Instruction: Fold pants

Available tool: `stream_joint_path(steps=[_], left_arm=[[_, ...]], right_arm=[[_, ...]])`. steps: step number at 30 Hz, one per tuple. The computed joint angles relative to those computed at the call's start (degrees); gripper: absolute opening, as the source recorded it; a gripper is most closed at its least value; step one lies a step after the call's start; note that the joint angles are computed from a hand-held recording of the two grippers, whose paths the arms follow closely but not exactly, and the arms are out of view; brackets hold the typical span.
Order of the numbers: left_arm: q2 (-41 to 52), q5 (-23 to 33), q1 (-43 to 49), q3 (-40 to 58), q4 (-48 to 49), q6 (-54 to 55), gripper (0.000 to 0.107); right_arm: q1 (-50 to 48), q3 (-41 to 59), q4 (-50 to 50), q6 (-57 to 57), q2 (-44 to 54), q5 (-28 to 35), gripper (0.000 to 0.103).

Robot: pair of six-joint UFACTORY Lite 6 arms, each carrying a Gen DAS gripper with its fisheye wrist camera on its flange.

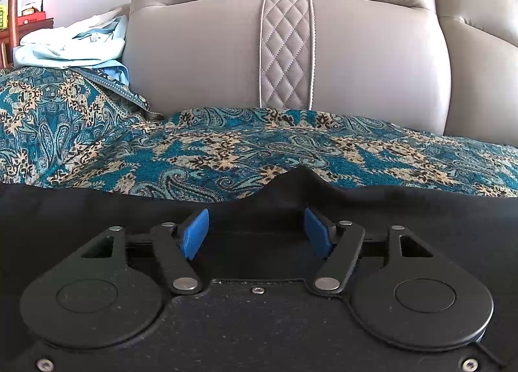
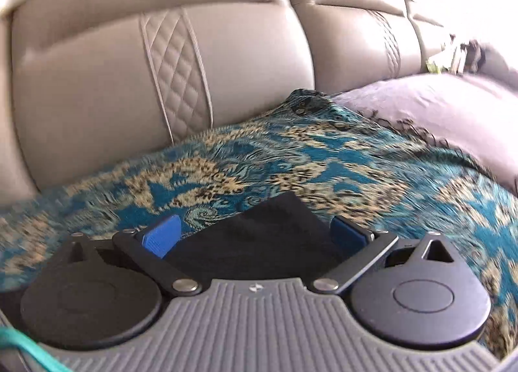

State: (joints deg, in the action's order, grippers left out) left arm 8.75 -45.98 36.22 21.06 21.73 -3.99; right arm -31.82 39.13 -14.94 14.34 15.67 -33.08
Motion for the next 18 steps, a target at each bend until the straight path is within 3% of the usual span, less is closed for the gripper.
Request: stream_joint_path(steps=[5, 10, 18], left_arm=[[0.1, 0.0, 0.3, 0.2, 0.6, -0.7, 0.065], [0.2, 0.1, 0.5, 0.4, 1.2, -1.4, 0.065], [0.3, 0.0, 0.8, 0.4, 1.7, -1.9, 0.066]], right_arm=[[-17.0, -7.5, -30.0, 29.6, -10.6, -2.6, 0.103], [-40.2, -7.8, -59.8, 58.7, -8.3, -14.7, 0.103], [-51.8, -7.4, -71.8, 62.8, -1.5, -19.8, 0.103]])
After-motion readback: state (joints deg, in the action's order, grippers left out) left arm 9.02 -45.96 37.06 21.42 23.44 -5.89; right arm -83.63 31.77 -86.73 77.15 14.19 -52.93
